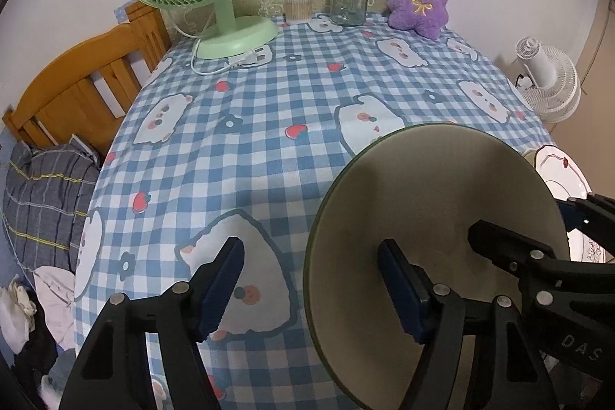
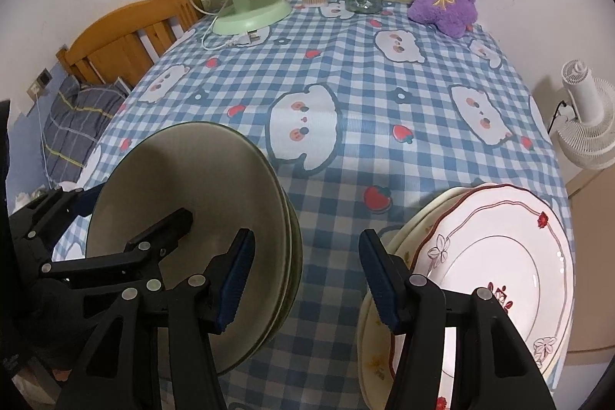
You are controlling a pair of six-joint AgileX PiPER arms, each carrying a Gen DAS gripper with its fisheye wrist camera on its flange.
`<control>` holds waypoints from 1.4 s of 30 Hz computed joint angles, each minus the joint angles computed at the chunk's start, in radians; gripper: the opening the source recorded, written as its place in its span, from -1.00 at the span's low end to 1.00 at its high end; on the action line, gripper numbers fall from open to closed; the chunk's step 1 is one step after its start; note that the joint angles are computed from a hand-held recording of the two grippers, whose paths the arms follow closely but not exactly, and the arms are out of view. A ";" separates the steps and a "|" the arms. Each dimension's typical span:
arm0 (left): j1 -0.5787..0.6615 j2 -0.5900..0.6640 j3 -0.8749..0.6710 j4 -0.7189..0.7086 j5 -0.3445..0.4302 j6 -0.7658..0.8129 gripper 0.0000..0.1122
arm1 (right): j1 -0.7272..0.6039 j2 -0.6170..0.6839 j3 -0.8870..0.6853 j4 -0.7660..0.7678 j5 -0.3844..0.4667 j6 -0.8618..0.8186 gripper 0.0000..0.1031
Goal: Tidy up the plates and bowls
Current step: 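Close both tools on opposite rims of the three-bowl stack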
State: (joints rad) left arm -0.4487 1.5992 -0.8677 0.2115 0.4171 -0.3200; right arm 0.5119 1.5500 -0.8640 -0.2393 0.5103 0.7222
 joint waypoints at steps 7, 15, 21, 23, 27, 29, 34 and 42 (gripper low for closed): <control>0.022 -0.006 0.023 -0.078 -0.042 0.064 0.27 | -0.032 0.012 0.033 0.123 -0.066 -0.061 0.02; 0.080 0.007 -0.002 -0.328 0.005 0.291 0.21 | -0.015 0.017 0.042 0.127 -0.095 -0.008 -0.15; 0.038 -0.016 0.014 -0.340 -0.014 0.310 -0.43 | -0.009 0.019 0.049 0.171 -0.114 -0.026 -0.36; 0.047 -0.009 0.005 -0.367 -0.004 0.333 -0.43 | -0.005 0.021 0.047 0.169 -0.115 -0.014 -0.36; 0.056 -0.007 0.000 -0.390 0.006 0.343 -0.44 | -0.005 0.024 0.035 0.169 -0.100 -0.010 -0.36; 0.056 -0.007 0.002 -0.391 0.005 0.340 -0.45 | -0.004 0.023 0.036 0.166 -0.102 -0.002 -0.37; 0.050 -0.011 -0.001 -0.363 0.014 0.308 -0.45 | -0.002 0.017 0.045 0.141 -0.115 0.037 -0.38; 0.042 -0.017 -0.014 -0.323 0.048 0.256 -0.46 | 0.004 0.003 0.050 0.138 -0.102 0.054 -0.40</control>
State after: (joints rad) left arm -0.4065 1.5818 -0.8821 -0.1115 0.4648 -0.0641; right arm 0.5160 1.5532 -0.8138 -0.1014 0.4085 0.7759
